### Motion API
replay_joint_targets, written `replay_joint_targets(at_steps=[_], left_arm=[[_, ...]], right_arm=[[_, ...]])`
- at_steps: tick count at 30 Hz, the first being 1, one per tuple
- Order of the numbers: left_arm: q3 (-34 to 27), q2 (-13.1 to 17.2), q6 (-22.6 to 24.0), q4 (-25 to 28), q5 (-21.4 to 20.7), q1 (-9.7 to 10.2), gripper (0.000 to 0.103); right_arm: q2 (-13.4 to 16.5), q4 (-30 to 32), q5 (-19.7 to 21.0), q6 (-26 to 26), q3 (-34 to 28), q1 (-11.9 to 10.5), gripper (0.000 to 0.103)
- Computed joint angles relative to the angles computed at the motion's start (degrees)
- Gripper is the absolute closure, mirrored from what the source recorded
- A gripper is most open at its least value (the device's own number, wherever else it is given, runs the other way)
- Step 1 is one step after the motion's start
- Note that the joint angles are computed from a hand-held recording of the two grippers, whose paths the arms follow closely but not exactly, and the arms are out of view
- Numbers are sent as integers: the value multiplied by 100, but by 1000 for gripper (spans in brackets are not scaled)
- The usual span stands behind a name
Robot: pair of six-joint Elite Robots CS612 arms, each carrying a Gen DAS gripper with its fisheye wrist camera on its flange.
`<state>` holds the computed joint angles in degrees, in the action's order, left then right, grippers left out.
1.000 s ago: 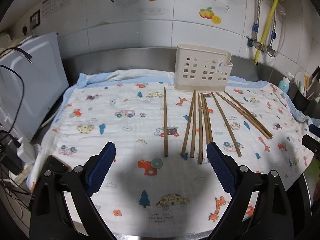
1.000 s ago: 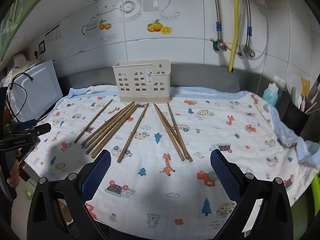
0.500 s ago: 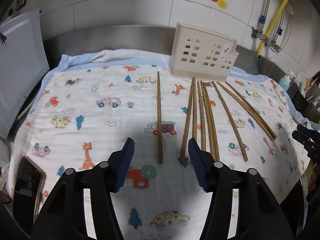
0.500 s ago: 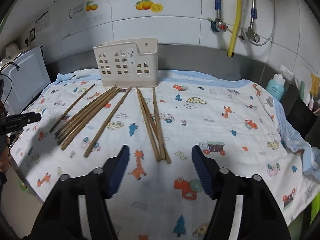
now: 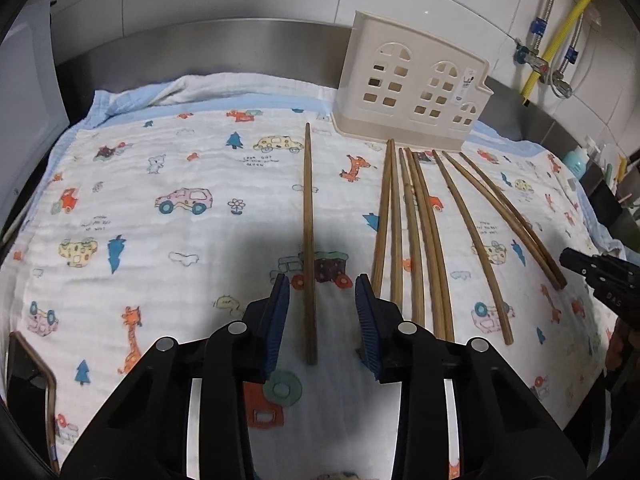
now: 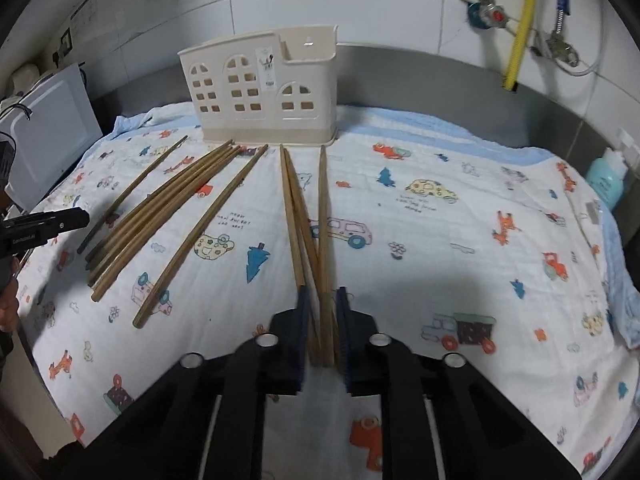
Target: Organize utensils
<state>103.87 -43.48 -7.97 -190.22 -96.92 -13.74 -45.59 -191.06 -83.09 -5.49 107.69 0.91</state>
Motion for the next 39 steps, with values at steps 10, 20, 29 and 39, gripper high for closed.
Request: replay_joint_targets(at_steps=[10, 20, 29, 39], left_arm=[[-166, 105, 1, 173, -47, 11, 71], [-257, 166, 17, 299, -97, 15, 82], [-306, 196, 40, 363, -85, 16, 82], [-363, 221, 4, 386, -83, 16, 82]], right_arm=[[111, 265, -140, -270, -191, 36, 94], [119, 222, -196, -354, -191, 2, 96], [181, 428, -179, -557, -299, -70, 96], [232, 433, -8, -700, -372, -114, 94]])
